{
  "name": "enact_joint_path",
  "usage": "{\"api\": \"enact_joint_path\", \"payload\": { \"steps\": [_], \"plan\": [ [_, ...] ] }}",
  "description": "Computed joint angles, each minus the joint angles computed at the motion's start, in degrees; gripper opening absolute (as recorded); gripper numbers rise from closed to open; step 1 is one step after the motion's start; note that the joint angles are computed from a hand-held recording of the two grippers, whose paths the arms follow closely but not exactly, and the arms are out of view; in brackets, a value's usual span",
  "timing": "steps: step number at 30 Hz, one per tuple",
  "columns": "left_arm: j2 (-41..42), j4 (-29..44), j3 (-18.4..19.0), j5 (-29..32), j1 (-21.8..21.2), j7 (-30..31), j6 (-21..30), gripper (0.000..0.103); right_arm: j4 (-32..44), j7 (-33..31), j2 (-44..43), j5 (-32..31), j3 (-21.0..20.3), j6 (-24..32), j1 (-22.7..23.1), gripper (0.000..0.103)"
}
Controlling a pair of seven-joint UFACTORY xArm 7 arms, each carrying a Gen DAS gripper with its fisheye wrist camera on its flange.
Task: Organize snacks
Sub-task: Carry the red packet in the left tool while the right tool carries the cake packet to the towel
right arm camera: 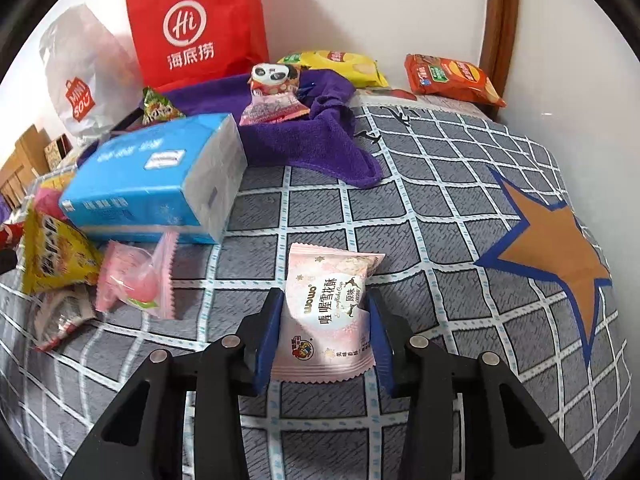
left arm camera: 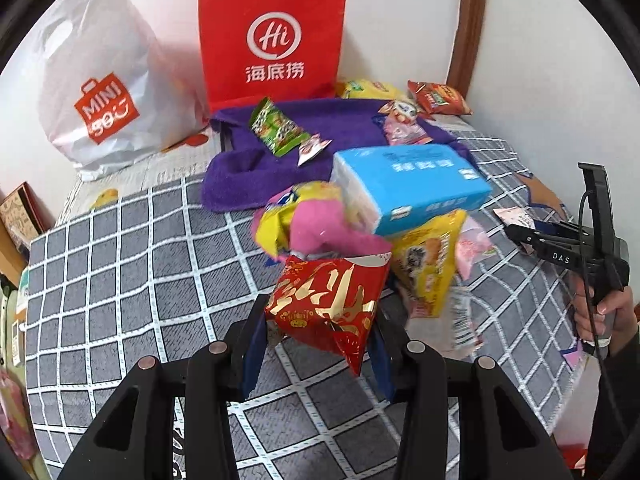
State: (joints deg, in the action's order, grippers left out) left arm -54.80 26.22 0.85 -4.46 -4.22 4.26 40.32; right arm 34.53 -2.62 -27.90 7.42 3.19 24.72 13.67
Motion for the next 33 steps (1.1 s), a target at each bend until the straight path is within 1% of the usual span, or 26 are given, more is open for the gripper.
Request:
{"api": "enact_joint_path", "payload": {
  "steps": [2, 6, 11, 14, 18, 20, 23, 27, 33],
  "plan": [
    [0.07, 0.75, -0.05, -0.17, -0.27, -0.11, 0.31, 0.043, 0.28, -0.23, -1.11, 0.7, -0.39, 0.13, 0.55, 0.041],
    [1.12, 2.93, 0.77, -1.46, -1.24, -0.2, 0.69, 0.043, 2.78, 0.53, -2.19, -0.26, 0.63, 1.28, 0.27, 0.041],
    [4.77, 7.05, 2.63, -4.38, -3.23, 0.9, 0.47, 0.043, 7.86, 1.84, -0.46, -2.03, 2.0, 1.8, -0.29, 0.041],
    [7.94, 10.25, 2.24, -4.95, -3.08, 0.82, -0.01, 0.043, 11.66, 1.62, 2.08, -1.63, 1.73, 1.01, 0.42, 0.041],
    [12.75, 15.35, 3.05, -6.72, -3.97, 1.6, -0.14, 0.043, 16.17, 1.31, 6.24, -1.27, 1.78, -0.41, 0.81, 0.041],
    [15.43, 17.8, 2.54, -6.47, -3.39, 1.67, -0.97, 0.043, 19.37, 1.13, 9.51, -0.47, 1.6, -0.34, 1.1, 0.041],
    [19.64, 21.38, 2.0, -5.93, -2.17, 1.06, -2.04, 0.043, 23.25, 1.92, 13.45, -0.84, 2.14, -0.02, 0.51, 0.041],
    [25.1, 26.28, 2.29, -5.78, -1.03, 0.94, -2.31, 0.043, 29.45, -2.15, 18.65, 6.86, 0.27, 2.32, 2.07, 0.041],
    [32.12, 32.22, 2.94, -7.3, -0.03, 1.59, -2.51, 0.043, 35.57, -1.53, 24.8, 5.79, 2.12, 2.37, 0.49, 0.041]
  ]
}}
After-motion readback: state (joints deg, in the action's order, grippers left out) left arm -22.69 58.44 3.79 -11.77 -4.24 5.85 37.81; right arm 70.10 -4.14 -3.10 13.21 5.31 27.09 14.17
